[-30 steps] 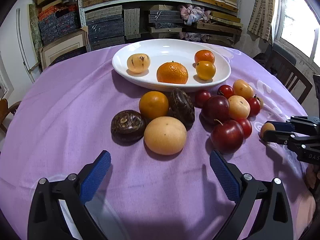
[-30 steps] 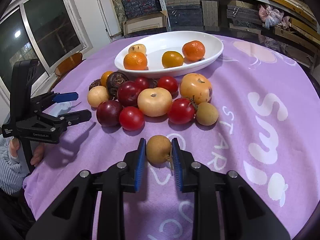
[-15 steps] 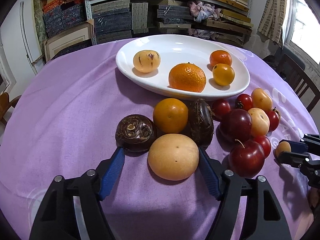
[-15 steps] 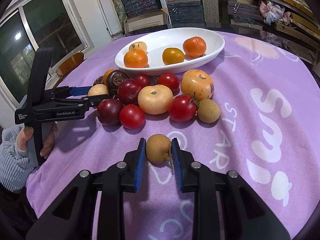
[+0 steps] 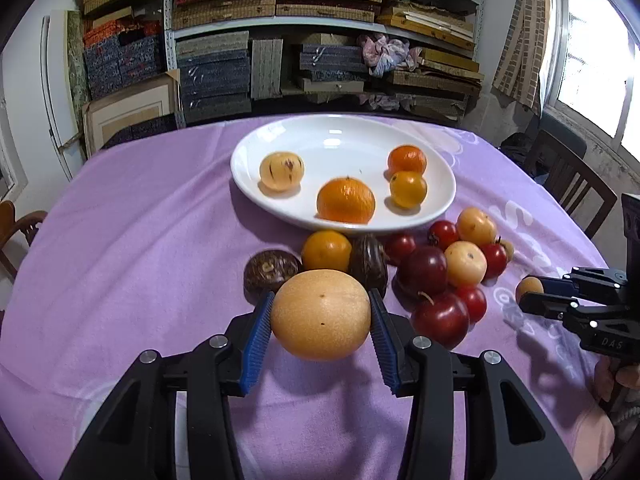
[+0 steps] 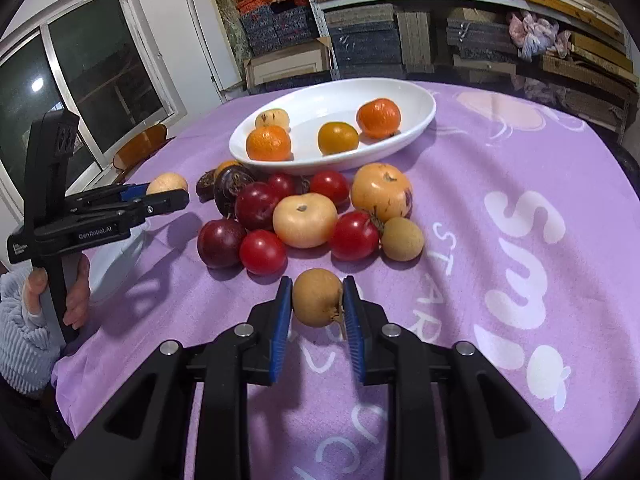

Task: Organize fruits
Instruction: 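Carry the brown fruit to the plate with the right tool while the left tool carries a pale pear, then release the brown fruit and the pear onto the plate with both tools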

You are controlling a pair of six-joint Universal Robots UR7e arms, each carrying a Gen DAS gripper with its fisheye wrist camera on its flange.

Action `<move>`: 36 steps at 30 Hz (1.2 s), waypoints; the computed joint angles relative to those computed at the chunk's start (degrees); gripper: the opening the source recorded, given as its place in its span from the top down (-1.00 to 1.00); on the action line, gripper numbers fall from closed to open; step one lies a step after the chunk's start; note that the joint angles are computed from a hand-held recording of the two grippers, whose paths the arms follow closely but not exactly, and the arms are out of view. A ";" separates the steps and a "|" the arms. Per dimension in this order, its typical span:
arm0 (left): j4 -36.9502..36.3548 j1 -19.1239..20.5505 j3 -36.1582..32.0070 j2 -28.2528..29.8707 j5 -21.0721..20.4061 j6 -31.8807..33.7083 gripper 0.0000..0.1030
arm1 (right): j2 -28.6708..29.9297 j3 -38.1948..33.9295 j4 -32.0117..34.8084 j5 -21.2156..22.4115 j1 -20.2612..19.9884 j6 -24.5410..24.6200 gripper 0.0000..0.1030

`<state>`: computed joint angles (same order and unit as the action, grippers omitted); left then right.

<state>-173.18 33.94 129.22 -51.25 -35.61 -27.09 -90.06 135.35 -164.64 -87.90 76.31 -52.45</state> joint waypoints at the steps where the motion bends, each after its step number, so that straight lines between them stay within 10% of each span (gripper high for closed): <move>1: 0.36 -0.13 -0.66 -0.39 0.76 0.63 0.08 | -0.15 -0.13 -0.31 0.20 0.43 -0.24 0.52; 16: 17.61 13.44 -33.29 10.48 -0.76 9.02 0.08 | 24.77 -27.95 -0.56 -14.46 17.24 7.13 0.52; 36: 28.49 19.27 -45.85 16.30 -3.17 6.64 0.05 | 41.19 -49.85 14.55 -24.69 18.32 15.36 0.40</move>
<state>-144.69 53.21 83.38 -34.95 -38.79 -20.45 -48.87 85.51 -150.09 -112.58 94.63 -37.08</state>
